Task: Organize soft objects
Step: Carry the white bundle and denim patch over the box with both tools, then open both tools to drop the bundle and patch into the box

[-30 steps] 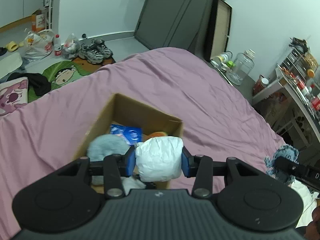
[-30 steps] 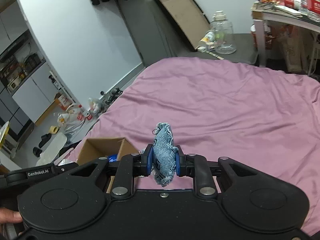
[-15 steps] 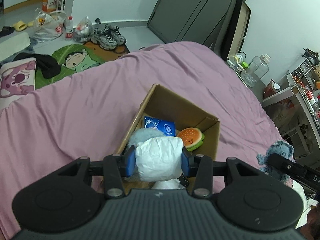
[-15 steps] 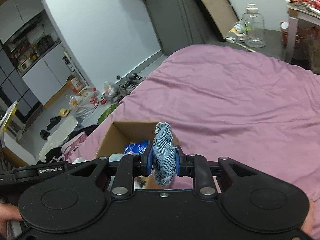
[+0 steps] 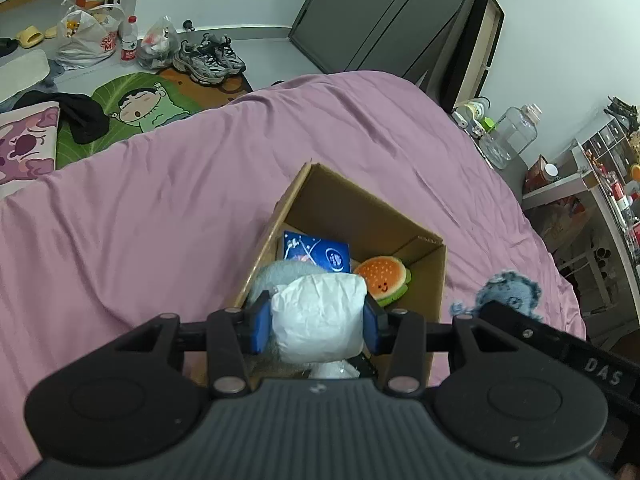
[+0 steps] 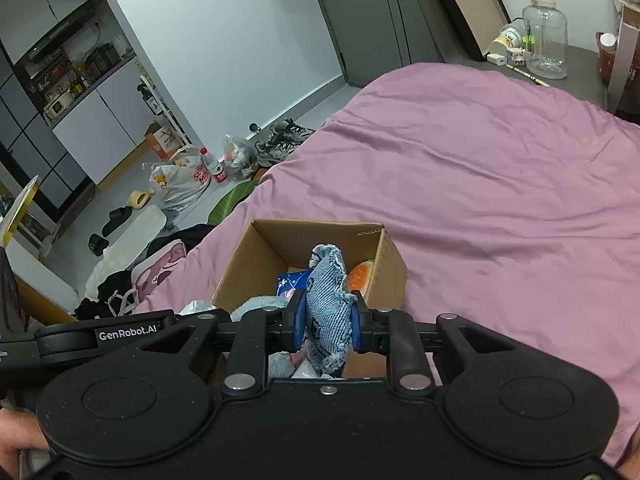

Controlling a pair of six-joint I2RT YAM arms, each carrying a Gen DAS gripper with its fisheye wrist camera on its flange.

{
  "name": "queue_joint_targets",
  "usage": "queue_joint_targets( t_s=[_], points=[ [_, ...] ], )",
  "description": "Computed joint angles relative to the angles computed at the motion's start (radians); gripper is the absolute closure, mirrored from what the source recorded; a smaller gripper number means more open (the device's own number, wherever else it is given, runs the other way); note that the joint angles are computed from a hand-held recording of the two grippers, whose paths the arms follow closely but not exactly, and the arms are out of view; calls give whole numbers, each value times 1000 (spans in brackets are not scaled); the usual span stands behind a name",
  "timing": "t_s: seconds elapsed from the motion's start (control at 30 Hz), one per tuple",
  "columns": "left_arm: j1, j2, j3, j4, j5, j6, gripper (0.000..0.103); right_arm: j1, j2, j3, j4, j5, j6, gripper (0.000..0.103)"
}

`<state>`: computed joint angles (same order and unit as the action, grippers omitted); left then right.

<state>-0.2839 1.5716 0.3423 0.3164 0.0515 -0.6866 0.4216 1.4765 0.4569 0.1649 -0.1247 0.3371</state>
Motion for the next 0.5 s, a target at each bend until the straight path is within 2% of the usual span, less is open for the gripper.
queue_joint_targets(
  t_s=[0.13, 0.2, 0.23, 0.27, 0.3, 0.5],
  points=[
    [19, 31, 28, -6, 13, 13, 59, 8, 78, 34, 29, -5, 12, 81],
    [24, 49, 45, -12, 16, 20, 59, 21, 114, 48, 43, -11, 9, 77],
    [25, 56, 52, -13, 18, 21, 59, 27, 131, 57, 46, -10, 7, 72],
    [27, 64, 60, -16, 20, 22, 59, 31, 151, 70, 37, -7, 12, 51],
    [26, 71, 69, -20, 19, 21, 59, 35, 158, 75, 30, 4, 20, 37],
    [-1, 132, 135, -32, 23, 18, 59, -18, 125, 61, -8, -3, -21, 37]
  ],
)
